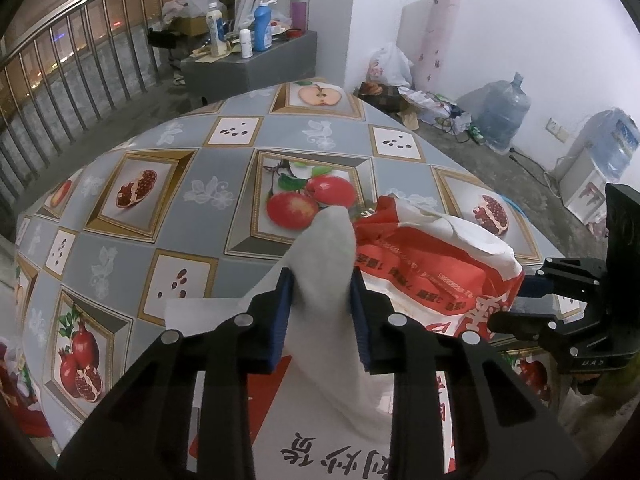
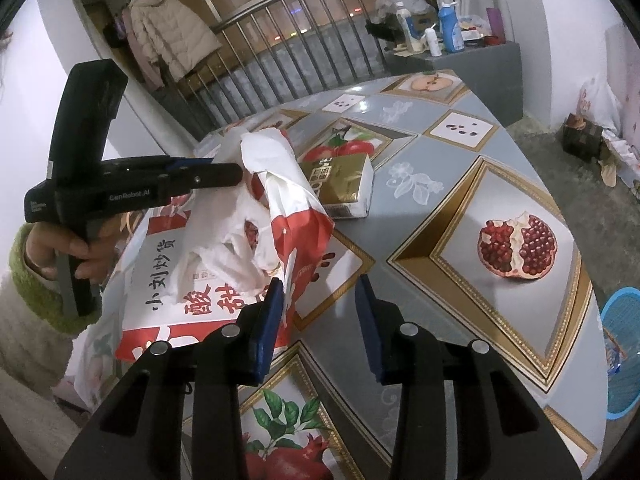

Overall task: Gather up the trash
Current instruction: 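Grasp the white tissue with the left tool while the right tool grasps the snack bag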

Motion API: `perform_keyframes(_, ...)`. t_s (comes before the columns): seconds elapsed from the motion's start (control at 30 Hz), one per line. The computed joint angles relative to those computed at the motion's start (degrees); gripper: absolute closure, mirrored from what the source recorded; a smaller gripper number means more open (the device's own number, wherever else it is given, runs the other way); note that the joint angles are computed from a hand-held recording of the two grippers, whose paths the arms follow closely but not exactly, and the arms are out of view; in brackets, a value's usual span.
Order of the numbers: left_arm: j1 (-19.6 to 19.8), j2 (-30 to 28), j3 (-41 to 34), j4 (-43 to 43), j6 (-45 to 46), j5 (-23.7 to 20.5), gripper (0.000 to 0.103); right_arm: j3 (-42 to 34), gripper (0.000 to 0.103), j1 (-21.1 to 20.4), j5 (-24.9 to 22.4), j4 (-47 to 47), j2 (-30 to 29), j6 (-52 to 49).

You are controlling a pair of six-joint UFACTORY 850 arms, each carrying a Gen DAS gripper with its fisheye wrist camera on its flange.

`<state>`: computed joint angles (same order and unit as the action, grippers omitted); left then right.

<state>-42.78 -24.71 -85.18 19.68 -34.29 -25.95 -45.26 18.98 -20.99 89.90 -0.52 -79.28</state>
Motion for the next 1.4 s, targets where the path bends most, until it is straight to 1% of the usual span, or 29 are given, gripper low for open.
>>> perform_keyframes(0.13,0.0,0.0,0.1,0.3,-0.2,0.0,0.082,-0.2,0.067,-0.1,-0.2,-0.8,-0.6,0.7)
perform_keyframes(0.33,0.1,0.1,0.2,0.3,-0.2,0.1,0.085,-0.4,0.074,0.0,-0.5,-1.3,-0.8,1.2)
perform_keyframes(0.6,0.1,0.4,0.5,1.1,-1.1,0.3,0.089,-0.9,0.075,0.8,-0.1,-3.7,-1.4,3.9)
perform_keyframes(0.83,0.2,0.5,0.8,1.6,-1.6,0.5,0.092,-0.8,0.093,1.0,-0.7,-3.6,-1.2,4.1)
perform_keyframes(0.87,0.1,0.6,0.7,1.7,-1.8,0.4,0.093,-0.7,0.094,1.0,-0.7,-3.3,-1.1,3.8)
perform_keyframes(1.07,-0.3,1.4,1.0,5.3,-6.0,-0.1,0.095,0.2,0.095,0.6,-1.2,-1.1,-0.1,2.3)
perform_keyframes(1.23,-0.7,2.4,1.5,8.8,-10.0,-0.2,0.095,0.8,0.096,-0.6,-3.0,1.2,0.3,1.3)
perform_keyframes(1.4,-1.5,3.3,1.7,13.3,-14.1,-0.7,0.095,1.6,0.098,-1.2,-3.8,3.1,1.2,0.5)
